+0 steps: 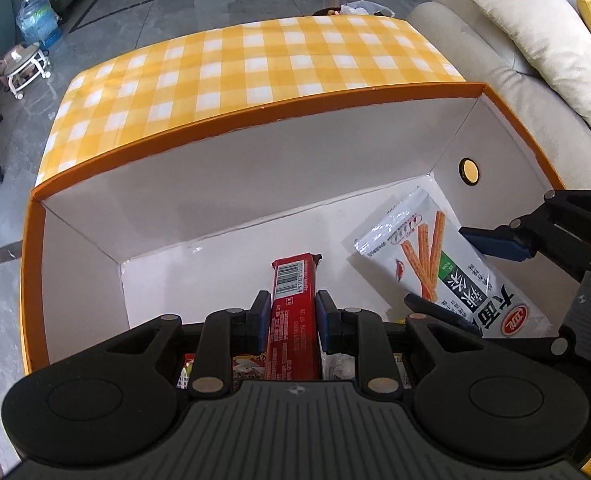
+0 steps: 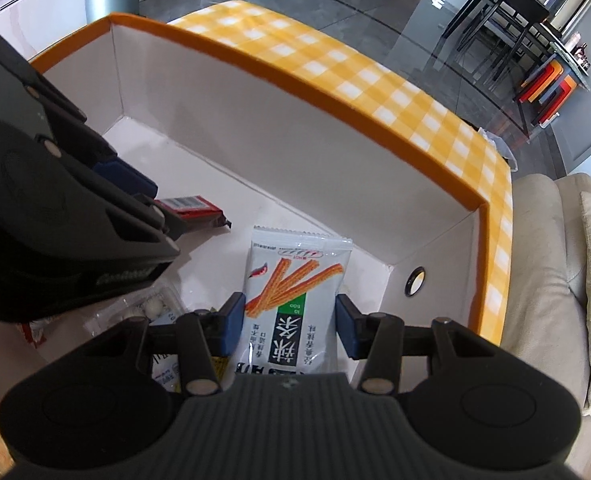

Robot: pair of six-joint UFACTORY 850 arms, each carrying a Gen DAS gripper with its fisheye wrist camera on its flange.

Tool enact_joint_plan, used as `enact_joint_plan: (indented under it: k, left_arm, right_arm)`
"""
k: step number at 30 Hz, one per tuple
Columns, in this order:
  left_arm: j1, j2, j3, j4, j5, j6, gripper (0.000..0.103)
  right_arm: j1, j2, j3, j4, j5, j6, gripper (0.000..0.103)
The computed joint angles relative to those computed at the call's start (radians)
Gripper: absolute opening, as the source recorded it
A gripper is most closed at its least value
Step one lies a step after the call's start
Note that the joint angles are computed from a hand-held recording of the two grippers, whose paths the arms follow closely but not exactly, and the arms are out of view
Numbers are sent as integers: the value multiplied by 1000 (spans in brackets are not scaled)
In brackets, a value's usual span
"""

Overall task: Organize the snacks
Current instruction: 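Carry the red bar and breadstick packet into the orange box and open both tools, then lift both tools out of the box back toward the remaining snacks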

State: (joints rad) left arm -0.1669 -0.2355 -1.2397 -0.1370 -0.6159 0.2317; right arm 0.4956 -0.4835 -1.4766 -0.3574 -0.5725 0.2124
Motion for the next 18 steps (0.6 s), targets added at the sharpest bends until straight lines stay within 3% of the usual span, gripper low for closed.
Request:
enact_joint_plan:
  k: [10, 18]
  left_arm:
    - [6, 4, 5, -28, -3, 13, 29]
    - [-1, 66, 54, 11, 39, -30, 62]
  right_arm:
    - [-3, 5, 0, 18, -6, -14, 48]
    - [9, 53, 51, -59, 22, 62, 68]
